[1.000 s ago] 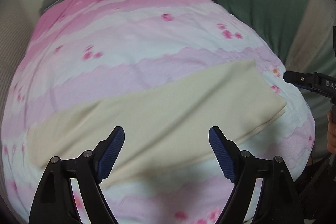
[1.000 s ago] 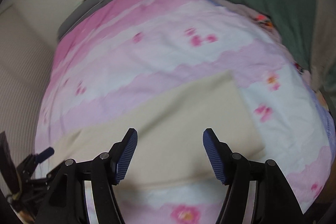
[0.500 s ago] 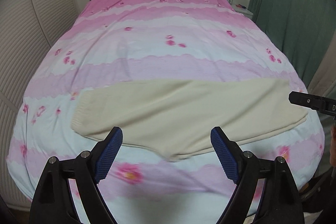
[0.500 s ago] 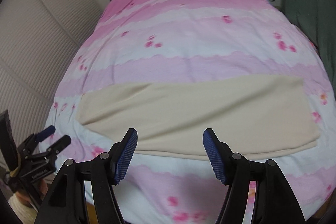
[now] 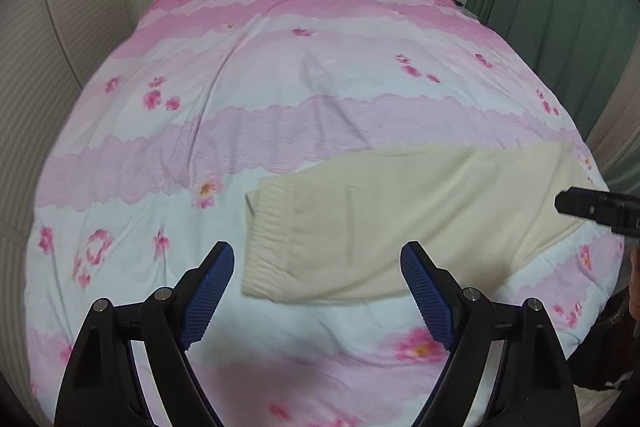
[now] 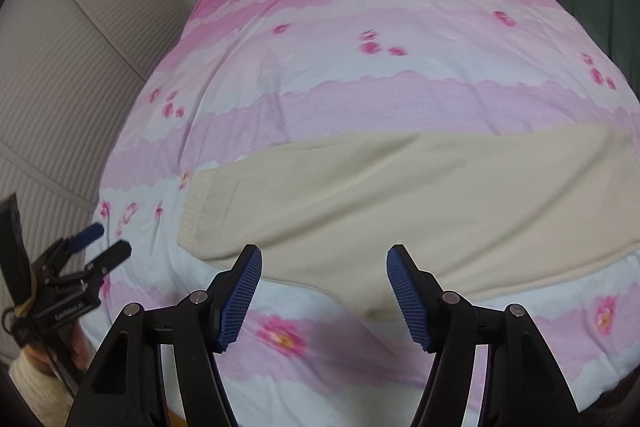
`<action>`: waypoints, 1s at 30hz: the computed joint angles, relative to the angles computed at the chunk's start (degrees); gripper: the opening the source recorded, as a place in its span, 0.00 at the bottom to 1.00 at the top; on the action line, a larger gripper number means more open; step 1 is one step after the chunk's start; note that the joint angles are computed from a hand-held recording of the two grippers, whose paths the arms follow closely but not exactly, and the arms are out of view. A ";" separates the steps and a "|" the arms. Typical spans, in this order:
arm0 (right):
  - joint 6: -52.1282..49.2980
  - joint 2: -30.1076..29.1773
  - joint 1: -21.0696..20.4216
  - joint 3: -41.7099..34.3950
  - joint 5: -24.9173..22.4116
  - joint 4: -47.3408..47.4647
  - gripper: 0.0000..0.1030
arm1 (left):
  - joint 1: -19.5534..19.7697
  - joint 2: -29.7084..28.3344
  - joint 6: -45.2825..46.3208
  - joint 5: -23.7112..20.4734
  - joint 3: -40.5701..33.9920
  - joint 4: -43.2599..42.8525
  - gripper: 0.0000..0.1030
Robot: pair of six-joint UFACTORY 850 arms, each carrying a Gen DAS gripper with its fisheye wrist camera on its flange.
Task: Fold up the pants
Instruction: 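Release the folded legs and lift both tools away, then grasp the trouser waistband edge with the left gripper and lift it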
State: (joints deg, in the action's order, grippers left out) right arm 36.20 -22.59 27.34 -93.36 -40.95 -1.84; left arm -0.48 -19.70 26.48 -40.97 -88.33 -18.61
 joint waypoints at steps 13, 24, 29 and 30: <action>-3.51 -23.58 3.06 -29.47 -13.63 1.52 0.64 | 5.04 -30.00 -0.01 -21.84 -32.75 -8.16 0.40; -4.57 -28.33 2.93 -34.89 -19.15 2.49 0.64 | 4.94 -42.93 -5.00 -32.73 -49.55 -11.18 0.30; -4.18 -25.58 2.64 -30.32 -18.19 3.56 0.64 | 6.99 -44.52 -2.54 -37.81 -52.54 -21.54 0.25; -4.03 -25.04 2.62 -29.50 -17.83 3.64 0.64 | 6.79 -45.18 -2.66 -38.03 -53.64 -20.97 0.25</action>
